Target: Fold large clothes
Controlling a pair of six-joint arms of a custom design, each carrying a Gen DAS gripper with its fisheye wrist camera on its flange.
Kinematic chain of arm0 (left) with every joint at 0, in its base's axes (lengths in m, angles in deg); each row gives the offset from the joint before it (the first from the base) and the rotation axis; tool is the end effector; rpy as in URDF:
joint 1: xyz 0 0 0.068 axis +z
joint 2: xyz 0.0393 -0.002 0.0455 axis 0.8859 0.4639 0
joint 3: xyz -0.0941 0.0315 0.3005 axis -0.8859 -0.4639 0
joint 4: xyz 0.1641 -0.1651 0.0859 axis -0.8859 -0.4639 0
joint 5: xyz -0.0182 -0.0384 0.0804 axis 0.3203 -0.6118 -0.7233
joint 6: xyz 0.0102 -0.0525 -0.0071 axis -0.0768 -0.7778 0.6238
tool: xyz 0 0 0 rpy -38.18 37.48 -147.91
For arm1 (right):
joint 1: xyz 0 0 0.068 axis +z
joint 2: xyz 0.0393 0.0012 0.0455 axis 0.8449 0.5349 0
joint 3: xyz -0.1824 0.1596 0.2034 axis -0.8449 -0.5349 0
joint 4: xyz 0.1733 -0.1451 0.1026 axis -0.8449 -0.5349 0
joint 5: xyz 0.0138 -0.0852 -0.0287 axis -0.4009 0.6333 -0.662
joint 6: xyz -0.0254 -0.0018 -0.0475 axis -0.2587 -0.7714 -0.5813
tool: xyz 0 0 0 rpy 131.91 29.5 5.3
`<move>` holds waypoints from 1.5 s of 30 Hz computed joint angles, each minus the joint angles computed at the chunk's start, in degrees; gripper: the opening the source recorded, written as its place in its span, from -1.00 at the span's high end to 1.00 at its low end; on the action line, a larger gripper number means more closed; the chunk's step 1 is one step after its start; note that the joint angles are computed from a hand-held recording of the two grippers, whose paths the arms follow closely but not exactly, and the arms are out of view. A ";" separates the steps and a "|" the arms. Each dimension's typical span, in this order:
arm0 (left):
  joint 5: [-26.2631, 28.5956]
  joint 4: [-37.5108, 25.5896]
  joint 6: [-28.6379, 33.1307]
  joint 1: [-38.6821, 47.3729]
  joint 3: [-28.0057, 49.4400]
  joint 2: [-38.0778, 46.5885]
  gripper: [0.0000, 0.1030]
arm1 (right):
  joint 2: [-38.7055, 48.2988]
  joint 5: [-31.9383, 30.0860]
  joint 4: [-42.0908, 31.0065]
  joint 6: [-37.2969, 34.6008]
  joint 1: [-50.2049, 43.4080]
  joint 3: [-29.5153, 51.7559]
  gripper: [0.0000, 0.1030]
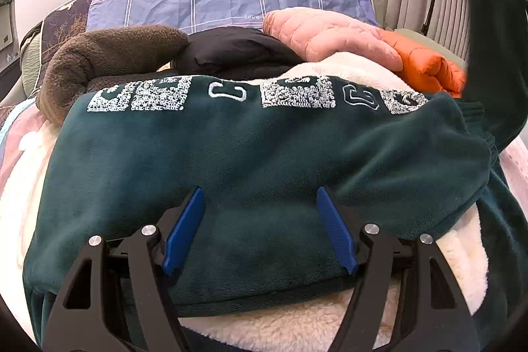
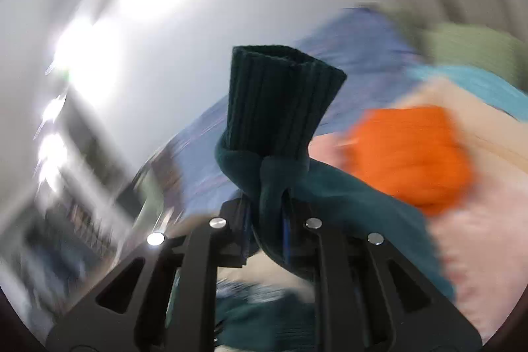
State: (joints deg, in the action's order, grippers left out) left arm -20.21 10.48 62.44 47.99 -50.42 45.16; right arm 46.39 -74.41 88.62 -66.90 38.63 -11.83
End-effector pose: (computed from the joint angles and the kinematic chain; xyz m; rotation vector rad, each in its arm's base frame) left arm 0.3175 -0.0847 0.0740 0.3601 2.2720 -0.2216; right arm 0.2955 -0.0802 0.2610 0.2363 1.8564 0.6069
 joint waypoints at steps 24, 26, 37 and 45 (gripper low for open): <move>29.19 -12.32 -10.05 11.87 6.34 -7.40 0.38 | 23.68 11.32 2.27 -16.16 21.47 -5.73 -0.17; 23.51 -17.40 -8.01 10.06 8.21 -9.51 0.72 | 23.06 11.88 1.53 -16.70 21.48 -5.75 -0.17; 26.03 -13.19 0.90 21.73 0.29 -25.37 0.66 | 11.87 11.87 1.32 -16.41 17.99 -9.09 -0.32; 15.87 -13.44 -1.16 29.01 2.82 -7.07 0.61 | 24.94 33.63 9.33 -21.16 28.59 -9.56 -0.31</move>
